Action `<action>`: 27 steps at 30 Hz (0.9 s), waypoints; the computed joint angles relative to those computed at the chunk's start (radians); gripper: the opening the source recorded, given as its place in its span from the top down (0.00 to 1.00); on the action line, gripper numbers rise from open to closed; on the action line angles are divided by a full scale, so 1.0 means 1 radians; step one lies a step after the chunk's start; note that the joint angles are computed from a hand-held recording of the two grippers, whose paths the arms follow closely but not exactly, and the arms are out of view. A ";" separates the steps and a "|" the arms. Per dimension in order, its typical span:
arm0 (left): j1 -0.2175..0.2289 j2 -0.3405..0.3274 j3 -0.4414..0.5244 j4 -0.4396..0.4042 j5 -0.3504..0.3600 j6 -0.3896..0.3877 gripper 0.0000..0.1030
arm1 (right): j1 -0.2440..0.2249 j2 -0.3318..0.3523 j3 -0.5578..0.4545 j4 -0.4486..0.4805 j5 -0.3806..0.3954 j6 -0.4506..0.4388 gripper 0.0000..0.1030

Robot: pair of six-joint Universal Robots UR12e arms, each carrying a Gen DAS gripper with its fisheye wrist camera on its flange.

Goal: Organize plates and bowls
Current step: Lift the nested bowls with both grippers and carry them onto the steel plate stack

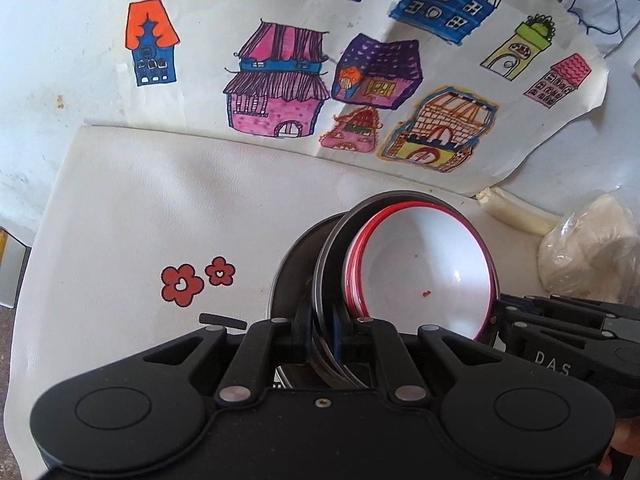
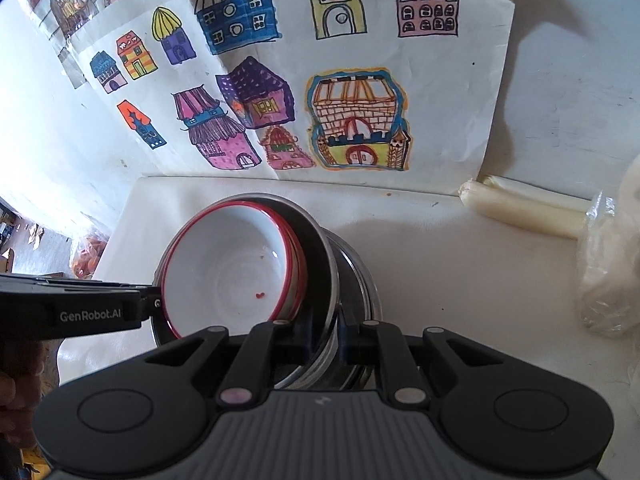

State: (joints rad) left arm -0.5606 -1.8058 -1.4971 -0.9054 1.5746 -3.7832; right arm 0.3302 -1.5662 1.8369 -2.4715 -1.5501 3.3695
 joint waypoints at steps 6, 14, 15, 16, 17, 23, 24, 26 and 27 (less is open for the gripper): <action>0.002 -0.002 -0.002 -0.009 -0.004 -0.006 0.91 | -0.001 0.005 -0.001 0.004 0.007 0.007 0.87; 0.003 -0.005 0.004 -0.032 -0.005 -0.015 0.90 | -0.003 0.013 -0.003 0.011 0.019 0.008 0.87; 0.004 -0.005 0.003 -0.030 -0.005 -0.016 0.90 | -0.003 0.014 -0.002 0.011 0.021 0.010 0.87; 0.004 -0.006 0.005 -0.031 -0.005 -0.016 0.90 | -0.003 0.013 -0.002 0.013 0.022 0.011 0.87; 0.004 -0.006 0.006 -0.032 -0.003 -0.016 0.90 | -0.003 0.014 -0.002 0.014 0.021 0.011 0.87; 0.003 -0.009 0.009 -0.033 -0.001 -0.015 0.90 | -0.004 0.016 -0.003 0.018 0.021 0.014 0.87; 0.003 -0.009 0.009 -0.033 -0.001 -0.015 0.90 | -0.005 0.016 -0.003 0.019 0.022 0.014 0.87; 0.002 -0.010 0.011 -0.035 0.003 -0.014 0.90 | -0.005 0.016 -0.003 0.022 0.023 0.016 0.87; 0.001 -0.010 0.011 -0.035 0.005 -0.013 0.90 | -0.005 0.016 -0.003 0.023 0.023 0.017 0.87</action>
State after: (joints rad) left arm -0.5597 -1.8160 -1.4862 -0.9404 1.5801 -3.7959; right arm 0.3248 -1.5498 1.8341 -2.4484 -1.5274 3.3860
